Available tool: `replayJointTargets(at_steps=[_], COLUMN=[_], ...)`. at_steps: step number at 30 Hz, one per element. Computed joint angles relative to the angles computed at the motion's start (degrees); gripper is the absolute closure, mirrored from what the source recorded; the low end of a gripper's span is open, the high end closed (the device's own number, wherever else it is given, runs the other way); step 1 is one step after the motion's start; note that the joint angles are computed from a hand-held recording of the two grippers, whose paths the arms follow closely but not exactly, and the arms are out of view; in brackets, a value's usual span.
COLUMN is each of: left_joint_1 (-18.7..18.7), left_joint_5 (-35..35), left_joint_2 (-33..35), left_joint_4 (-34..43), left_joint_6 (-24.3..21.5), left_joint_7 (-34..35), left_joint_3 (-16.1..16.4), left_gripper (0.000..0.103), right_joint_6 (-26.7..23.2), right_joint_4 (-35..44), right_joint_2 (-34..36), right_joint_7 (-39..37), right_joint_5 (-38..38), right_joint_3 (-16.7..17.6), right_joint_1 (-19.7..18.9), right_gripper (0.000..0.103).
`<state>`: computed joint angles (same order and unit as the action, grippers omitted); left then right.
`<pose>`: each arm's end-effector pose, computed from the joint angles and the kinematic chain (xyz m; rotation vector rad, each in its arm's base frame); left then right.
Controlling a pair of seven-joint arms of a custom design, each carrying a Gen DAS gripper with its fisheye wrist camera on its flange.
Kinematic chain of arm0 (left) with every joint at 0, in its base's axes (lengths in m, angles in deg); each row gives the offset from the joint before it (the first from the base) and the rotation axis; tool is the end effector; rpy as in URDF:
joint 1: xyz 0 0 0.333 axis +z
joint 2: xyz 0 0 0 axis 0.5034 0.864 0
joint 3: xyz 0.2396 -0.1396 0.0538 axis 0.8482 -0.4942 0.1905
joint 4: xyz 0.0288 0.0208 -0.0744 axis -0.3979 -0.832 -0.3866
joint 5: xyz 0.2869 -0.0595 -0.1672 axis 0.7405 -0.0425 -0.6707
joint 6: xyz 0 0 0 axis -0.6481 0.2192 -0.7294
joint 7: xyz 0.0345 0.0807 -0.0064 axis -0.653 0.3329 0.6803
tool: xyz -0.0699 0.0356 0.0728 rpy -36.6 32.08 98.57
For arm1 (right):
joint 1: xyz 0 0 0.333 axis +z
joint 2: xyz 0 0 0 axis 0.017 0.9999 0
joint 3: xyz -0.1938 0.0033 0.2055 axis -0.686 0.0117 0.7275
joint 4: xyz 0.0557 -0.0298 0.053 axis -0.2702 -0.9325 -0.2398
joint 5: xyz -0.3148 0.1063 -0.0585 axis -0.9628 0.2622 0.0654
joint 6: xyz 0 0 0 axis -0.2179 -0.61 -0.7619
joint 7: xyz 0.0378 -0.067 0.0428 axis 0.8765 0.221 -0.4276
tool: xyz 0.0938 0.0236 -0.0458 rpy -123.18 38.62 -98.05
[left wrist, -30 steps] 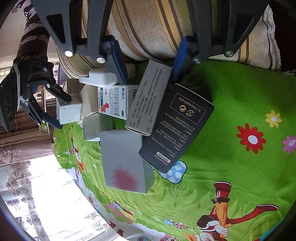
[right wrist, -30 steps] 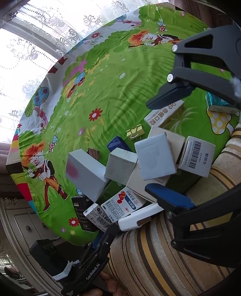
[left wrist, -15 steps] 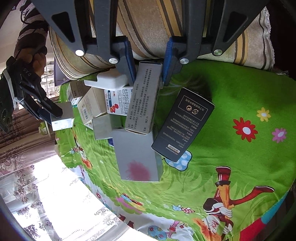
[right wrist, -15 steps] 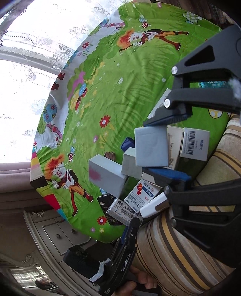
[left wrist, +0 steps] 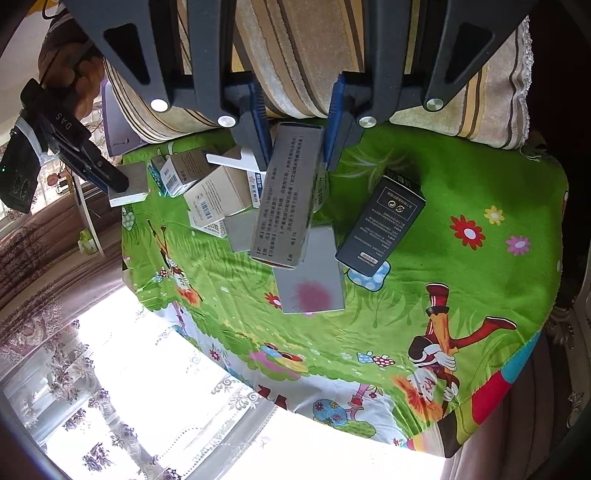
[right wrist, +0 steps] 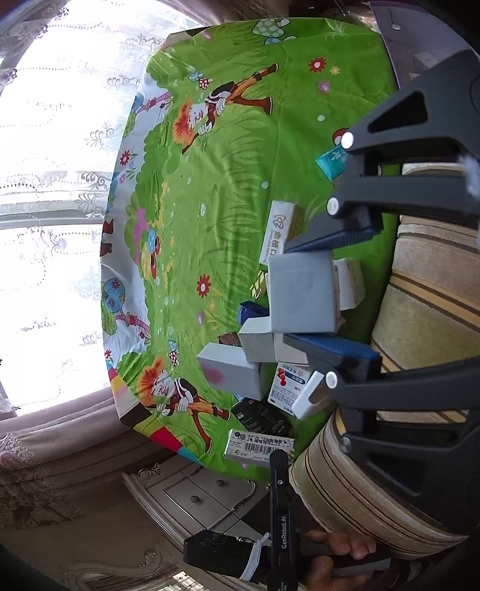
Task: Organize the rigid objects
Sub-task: 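Carry both boxes into the purple box and open both tools to release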
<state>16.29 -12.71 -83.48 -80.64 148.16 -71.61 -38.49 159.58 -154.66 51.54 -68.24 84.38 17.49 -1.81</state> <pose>0.3796 -0.2692 0.3816 -2.5297 1.1855 -0.9480 0.5543 -0.0252 0.4330 -2.2803 0.8278 -0.1051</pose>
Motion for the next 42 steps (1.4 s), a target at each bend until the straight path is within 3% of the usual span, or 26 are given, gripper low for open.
replayJointTargets(at_steps=[9, 20, 33, 42], left_joint_1=[-3.0, -8.2, -13.8, -15.9], left_joint_5=[4.8, 3.6, -7.5, -18.7], left_joint_2=[4.5, 14.4, 26.4, 35.7], left_joint_4=[7.7, 19.8, 34.7, 47.1], left_joint_6=[-2.0, 0.2, 2.2, 0.6], left_joint_7=[-1.7, 5.4, 22.1, 38.0], left_joint_3=[-1.1, 0.8, 2.0, 0.0], left_gripper=[0.074, 0.074, 0.074, 0.074], right_joint_6=[4.3, 8.1, 10.8, 14.3], right_joint_4=[-3.3, -3.9, 1.8, 7.4], right_joint_2=[-2.1, -2.1, 2.3, 6.9], right_joint_7=[1.9, 4.3, 10.2, 15.4], right_joint_5=[-0.1, -1.3, -3.6, -5.4], right_joint_3=[-2.1, -3.6, -4.9, -5.2], right_joint_1=[-2.2, -4.6, -8.8, -11.9], right_gripper=[0.057, 0.057, 0.057, 0.057])
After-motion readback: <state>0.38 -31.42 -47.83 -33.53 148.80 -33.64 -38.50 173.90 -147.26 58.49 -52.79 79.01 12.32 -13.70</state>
